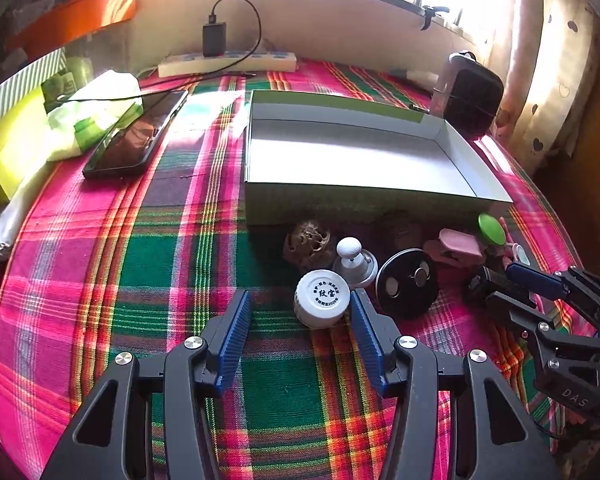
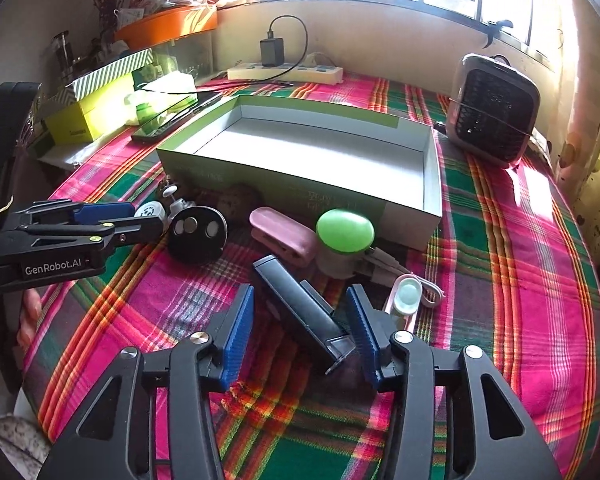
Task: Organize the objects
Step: 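Close left gripper on white jar while right gripper closes on black flashlight, then carry white jar with left gripper while right carries black flashlight into the box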
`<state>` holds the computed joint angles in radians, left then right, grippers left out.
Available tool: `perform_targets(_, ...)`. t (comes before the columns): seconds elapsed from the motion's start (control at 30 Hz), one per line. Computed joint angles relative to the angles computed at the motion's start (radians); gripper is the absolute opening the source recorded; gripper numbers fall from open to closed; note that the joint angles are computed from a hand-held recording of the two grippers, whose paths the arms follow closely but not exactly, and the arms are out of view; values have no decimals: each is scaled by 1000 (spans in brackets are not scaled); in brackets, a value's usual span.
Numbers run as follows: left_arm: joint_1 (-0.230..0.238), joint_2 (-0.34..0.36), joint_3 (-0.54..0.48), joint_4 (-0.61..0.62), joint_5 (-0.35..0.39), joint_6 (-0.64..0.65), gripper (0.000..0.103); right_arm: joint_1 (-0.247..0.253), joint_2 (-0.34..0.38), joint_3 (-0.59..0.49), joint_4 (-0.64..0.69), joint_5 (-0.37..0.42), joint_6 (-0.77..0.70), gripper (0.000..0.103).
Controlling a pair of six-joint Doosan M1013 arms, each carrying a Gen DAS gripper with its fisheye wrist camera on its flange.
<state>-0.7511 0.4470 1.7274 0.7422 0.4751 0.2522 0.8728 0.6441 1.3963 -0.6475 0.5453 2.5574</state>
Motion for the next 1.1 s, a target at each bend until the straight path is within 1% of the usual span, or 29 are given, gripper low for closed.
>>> perform_targets(0.1, 0, 3, -4, 4, 6, 2, 49, -4, 0, -3, 51, -7, -47, 34)
perform_targets(0.17, 0, 5, -7, 6, 11, 4, 49, -9, 1, -5, 113, -22, -89, 31)
perform_targets(0.3, 1, 7, -10, 12, 13, 4, 48, -15, 1, -4, 188, -48, -133, 31)
perform_targets(0.4, 1, 9, -13, 20, 21, -3, 43, -13, 9, -14, 183, -30, -132, 31)
perform_targets(0.53, 1, 12, -16, 32, 33, -8, 38, -12, 10, -13, 172, -34, -111, 31)
perform_targets(0.77, -1, 15, -20, 36, 44, -8, 27, -8, 12, -17, 151, -25, -95, 31)
perform_targets(0.93, -4, 16, -22, 40, 52, -9, 26, -4, 13, -19, 129, -15, -76, 30)
perform_targets(1.0, -5, 16, -23, 45, 57, -14, 26, 0, 15, -22, 110, -4, -62, 25)
perform_targets(1.1, -7, 16, -23, 44, 61, -15, 26, 0, 14, -21, 108, -4, -54, 24)
